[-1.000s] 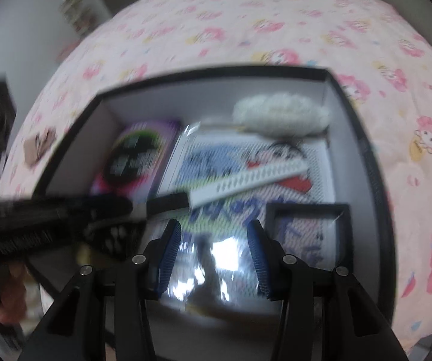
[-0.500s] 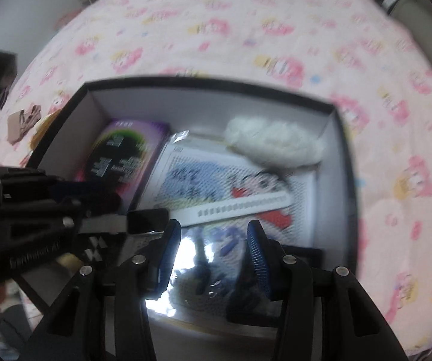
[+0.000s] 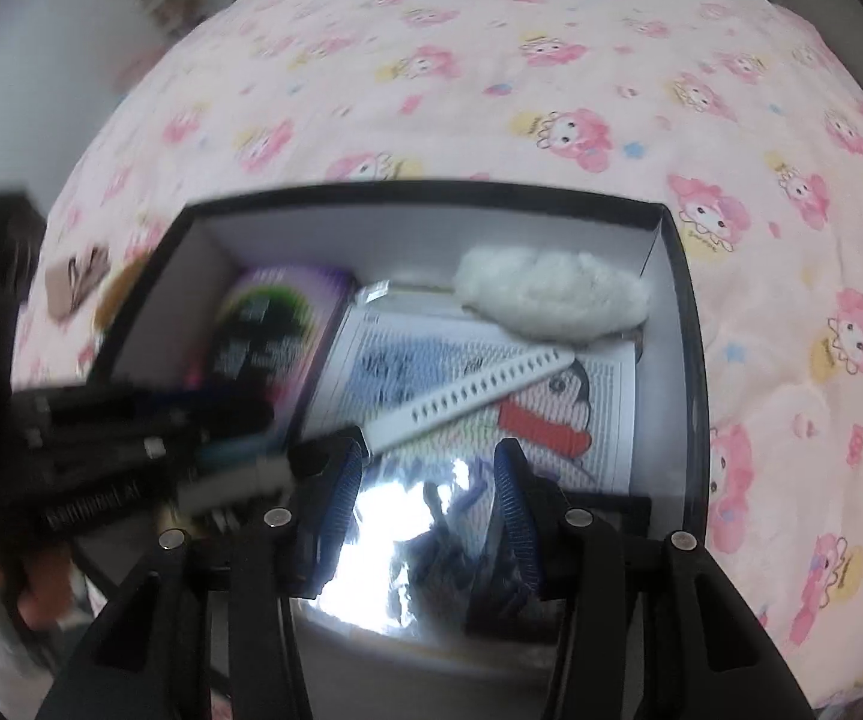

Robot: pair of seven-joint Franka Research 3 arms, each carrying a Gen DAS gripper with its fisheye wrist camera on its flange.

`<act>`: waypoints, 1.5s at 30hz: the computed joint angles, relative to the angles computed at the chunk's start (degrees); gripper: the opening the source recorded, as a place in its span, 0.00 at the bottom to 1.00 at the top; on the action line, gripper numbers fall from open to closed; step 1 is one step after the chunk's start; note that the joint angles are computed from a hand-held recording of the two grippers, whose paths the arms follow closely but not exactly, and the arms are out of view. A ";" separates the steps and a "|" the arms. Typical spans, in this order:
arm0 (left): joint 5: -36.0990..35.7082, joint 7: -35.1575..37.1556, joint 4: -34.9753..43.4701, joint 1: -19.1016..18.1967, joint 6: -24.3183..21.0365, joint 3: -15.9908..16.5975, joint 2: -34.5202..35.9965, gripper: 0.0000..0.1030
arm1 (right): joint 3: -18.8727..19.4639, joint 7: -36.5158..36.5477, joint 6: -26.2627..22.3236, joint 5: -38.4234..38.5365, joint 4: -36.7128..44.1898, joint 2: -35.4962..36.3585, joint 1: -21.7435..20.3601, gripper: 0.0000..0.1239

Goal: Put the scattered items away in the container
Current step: 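Lower the watch strap into the box and open the left tool, then withdraw the left tool from the box toward the remaining items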

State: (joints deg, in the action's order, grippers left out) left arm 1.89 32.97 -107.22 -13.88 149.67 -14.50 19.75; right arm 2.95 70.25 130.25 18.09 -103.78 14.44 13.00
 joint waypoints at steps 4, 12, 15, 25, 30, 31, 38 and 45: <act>-3.28 4.49 0.43 1.22 -0.07 -1.95 0.62 0.13 | 0.12 -0.16 -2.78 -1.80 2.52 2.23 0.73 0.34; -4.88 5.29 -3.61 0.41 2.59 -1.46 -2.19 0.14 | -0.55 1.87 -6.62 -8.96 7.38 7.50 2.97 0.34; -3.15 3.28 -4.76 -0.52 2.66 -0.75 -3.33 0.14 | 0.56 -5.46 -8.80 -9.27 5.85 6.23 2.54 0.34; 9.41 -7.61 -7.30 -6.06 6.70 2.91 -6.33 0.27 | 0.01 -5.99 2.11 -3.56 -8.81 -5.84 1.43 0.34; 23.63 -18.48 -7.97 -7.87 7.07 4.49 -10.04 0.38 | 0.21 -4.33 10.41 5.26 -15.02 -13.12 0.64 0.34; 25.78 -20.00 -7.76 -7.88 6.99 4.42 -10.52 0.40 | 0.26 -4.28 11.65 6.63 -15.83 -14.37 0.72 0.34; 35.69 -25.97 -7.62 -7.43 0.84 2.25 -14.87 0.49 | 1.07 -2.50 19.78 8.79 -21.10 -20.08 2.43 0.38; 36.66 -27.01 -11.24 -6.23 -0.71 -0.26 -19.20 0.50 | 1.77 -0.54 22.87 7.20 -24.91 -23.36 4.14 0.38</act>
